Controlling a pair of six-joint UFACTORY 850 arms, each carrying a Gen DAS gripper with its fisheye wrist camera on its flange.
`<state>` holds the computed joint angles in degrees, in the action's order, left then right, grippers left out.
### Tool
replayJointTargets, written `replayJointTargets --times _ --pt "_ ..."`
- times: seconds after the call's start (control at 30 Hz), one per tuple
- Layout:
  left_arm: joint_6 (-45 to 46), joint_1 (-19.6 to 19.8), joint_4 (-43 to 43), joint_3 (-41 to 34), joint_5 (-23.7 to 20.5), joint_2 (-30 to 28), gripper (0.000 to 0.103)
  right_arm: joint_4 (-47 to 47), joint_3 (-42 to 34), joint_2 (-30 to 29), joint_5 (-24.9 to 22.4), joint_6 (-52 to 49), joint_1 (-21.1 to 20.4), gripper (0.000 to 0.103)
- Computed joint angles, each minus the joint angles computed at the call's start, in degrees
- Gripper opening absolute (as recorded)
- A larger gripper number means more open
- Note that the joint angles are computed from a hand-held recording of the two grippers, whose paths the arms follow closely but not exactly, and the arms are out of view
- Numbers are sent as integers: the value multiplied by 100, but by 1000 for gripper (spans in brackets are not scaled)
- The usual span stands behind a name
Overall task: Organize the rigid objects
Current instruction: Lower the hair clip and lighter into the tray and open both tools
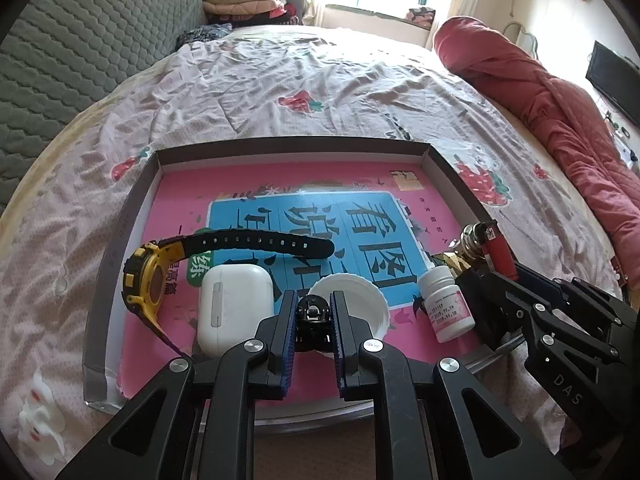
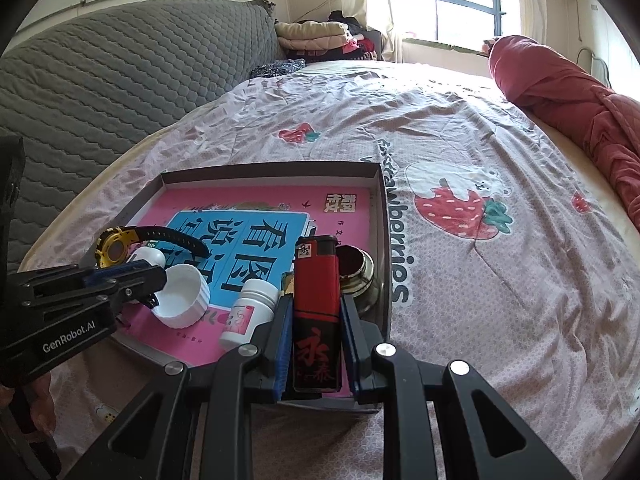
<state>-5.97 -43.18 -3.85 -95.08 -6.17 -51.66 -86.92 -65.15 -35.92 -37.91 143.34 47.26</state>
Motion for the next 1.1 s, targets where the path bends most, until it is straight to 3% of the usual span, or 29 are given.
replayJointTargets --times 0.6,0.73,0.87,0.97,1.1 --pt "43 -14 -1 0 -3 -24 16 -105 -41 -39 109 149 -25 23" --pt "818 24 -907 42 -66 6 16 -125 -38 -37 107 156 -19 23" --pt "860 62 -968 99 -44 34 16 -66 -70 -51 85 22 -1 23" --pt "316 61 -392 116 -14 32 16 -183 -57 -46 169 128 -10 23" --pt "791 86 -872 158 34 47 17 -153 -77 -60 164 70 -8 23"
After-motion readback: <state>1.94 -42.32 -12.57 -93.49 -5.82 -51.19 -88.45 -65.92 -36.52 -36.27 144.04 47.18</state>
